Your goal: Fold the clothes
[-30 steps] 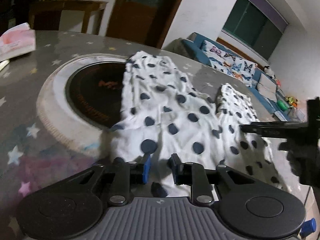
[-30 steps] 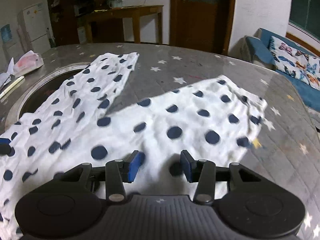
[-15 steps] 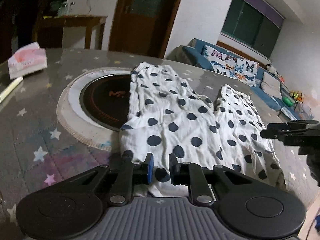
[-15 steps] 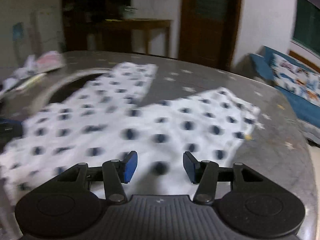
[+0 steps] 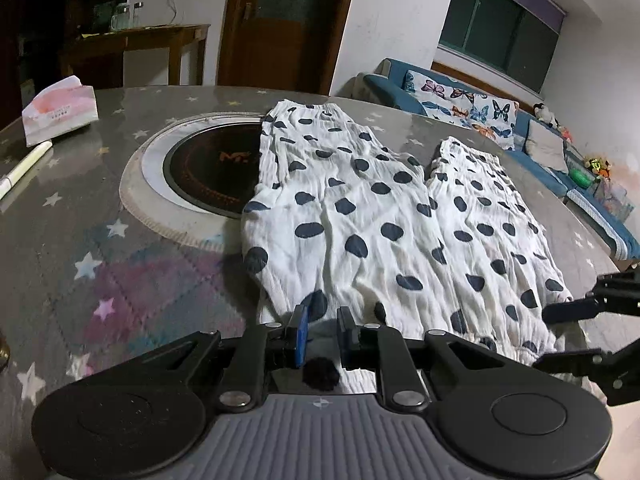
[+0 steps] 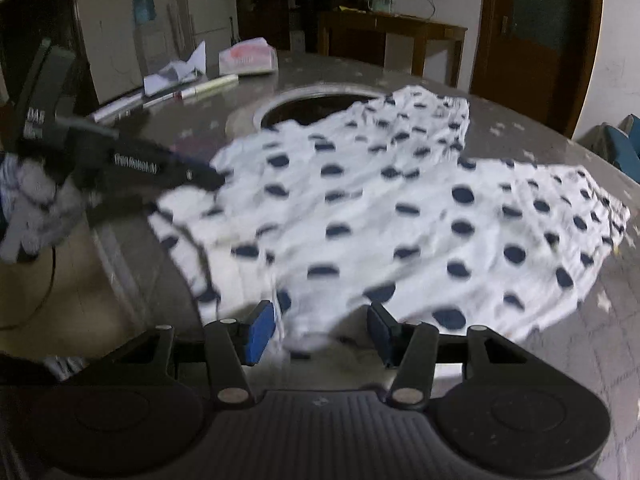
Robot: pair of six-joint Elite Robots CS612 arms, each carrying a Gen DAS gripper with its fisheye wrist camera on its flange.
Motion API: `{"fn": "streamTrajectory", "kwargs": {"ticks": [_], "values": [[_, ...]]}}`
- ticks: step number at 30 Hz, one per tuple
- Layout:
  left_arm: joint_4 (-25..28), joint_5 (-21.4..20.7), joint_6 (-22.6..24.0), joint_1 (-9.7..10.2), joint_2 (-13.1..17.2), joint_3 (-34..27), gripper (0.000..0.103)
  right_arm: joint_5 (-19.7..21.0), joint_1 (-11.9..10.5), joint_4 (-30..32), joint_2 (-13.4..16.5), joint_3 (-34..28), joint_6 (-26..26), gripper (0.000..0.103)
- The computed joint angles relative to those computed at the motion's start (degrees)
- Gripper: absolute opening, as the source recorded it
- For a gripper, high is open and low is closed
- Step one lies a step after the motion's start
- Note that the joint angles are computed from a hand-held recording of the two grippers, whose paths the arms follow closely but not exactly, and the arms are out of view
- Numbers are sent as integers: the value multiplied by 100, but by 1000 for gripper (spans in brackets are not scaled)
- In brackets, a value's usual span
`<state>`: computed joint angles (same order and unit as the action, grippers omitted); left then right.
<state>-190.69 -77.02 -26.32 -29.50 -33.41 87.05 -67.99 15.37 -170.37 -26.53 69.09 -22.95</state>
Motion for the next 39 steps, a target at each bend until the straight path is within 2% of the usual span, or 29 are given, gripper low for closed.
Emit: {"fn": "streamTrajectory", "kwargs": {"ticks": [2,9,13,16,19,26,30,36,39], "values": [[16,1,-36,-12,-29,48,17,111,-44,-36,-44,123,191,54],[167,45,52,-41,-138,139,18,454,-143,179,-157,196,217,54],[-62,126,168,-54,-172,139,18,721,-241,52,-117,52,575,54],[-228,68,286,-58,-140,45,18,520,-264,-191,21,-175,854,54],[-128,5,336,-51,-31,-182,18,206,-271,-347,219,-490,1113,54],[310,6,204,8,177,-560,18,-382,-292,-58,662,-1238,1488,54],[562,80,76,61,237,-674,18,-533,-311,59,728,-1357,1546,54],[480,20,63,91,239,-685,18,-762,-307,74,767,-1522,1596,54],[401,-52,80,92,284,-796,18,-701,-302,175,940,-1895,1634,54]]}}
